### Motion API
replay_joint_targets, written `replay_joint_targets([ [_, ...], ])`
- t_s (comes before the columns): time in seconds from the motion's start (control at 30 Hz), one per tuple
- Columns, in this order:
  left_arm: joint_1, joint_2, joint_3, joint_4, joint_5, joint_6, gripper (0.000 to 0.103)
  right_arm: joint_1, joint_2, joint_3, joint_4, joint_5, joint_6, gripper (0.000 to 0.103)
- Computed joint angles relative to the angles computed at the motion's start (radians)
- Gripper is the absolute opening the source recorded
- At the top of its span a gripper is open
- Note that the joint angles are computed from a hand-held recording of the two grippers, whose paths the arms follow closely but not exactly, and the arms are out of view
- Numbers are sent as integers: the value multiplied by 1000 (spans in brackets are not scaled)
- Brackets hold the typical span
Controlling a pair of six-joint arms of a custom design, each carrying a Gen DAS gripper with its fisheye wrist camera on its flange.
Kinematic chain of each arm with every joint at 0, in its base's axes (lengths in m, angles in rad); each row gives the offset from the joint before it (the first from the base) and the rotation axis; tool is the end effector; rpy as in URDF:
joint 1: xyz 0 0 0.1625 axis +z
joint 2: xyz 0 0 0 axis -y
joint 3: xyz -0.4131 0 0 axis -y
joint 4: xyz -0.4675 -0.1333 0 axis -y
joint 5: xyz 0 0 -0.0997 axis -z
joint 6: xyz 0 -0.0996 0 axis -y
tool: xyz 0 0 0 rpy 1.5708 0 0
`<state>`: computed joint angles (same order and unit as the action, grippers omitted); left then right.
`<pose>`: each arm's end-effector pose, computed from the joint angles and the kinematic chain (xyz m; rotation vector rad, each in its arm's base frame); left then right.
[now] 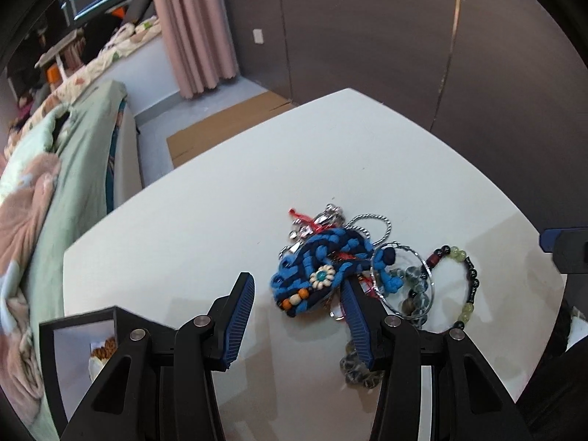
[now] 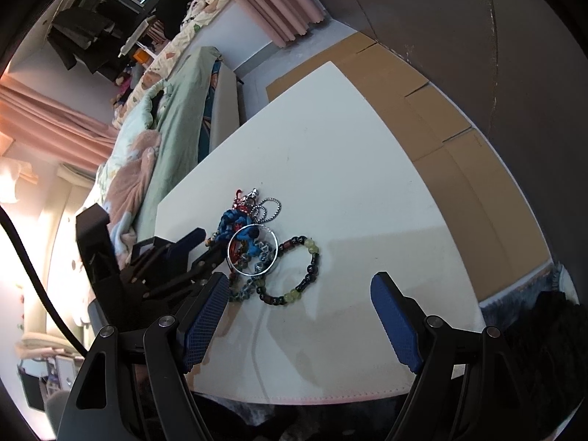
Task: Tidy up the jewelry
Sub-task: 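Grasp the blue beaded strand with the left gripper, then lift the blue strand with the left gripper while the right gripper grasps the silver hoop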
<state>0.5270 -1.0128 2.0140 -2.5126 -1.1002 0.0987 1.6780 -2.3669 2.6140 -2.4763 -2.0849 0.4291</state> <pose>-0.3987 -0.4385 0.0247 1.4691 2.2504 -0.2222 0.1149 -0.2793 0.3295 -0.6548 -2.5588 1.0498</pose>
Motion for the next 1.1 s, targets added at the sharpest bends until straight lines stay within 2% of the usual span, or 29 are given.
replay_joint_targets([
  [0.1,12,4,-8,-5,-48,-4,50,-4,8,-1,2,-2,4,81],
  [0.13,23,0,-9,-7,-81,-9,40,-1,15,-3,0,-5,7,81],
  [0.23,22,-13,-6,-8,-99,-9,8,2,28,-4,-17,-6,8,81],
  [0.57,27,-95,16,-44,-190,-72,8,-32,97,-2,-115,83,-5,70],
  [0.83,43,-141,17,-41,-225,-93,8,-21,224,-41,-164,61,-4,69],
  [0.97,52,-161,17,-34,-233,-107,8,-32,265,-51,-171,89,-2,54],
  [1.1,62,-175,15,-31,-237,-111,8,-36,304,-62,-176,70,22,53],
])
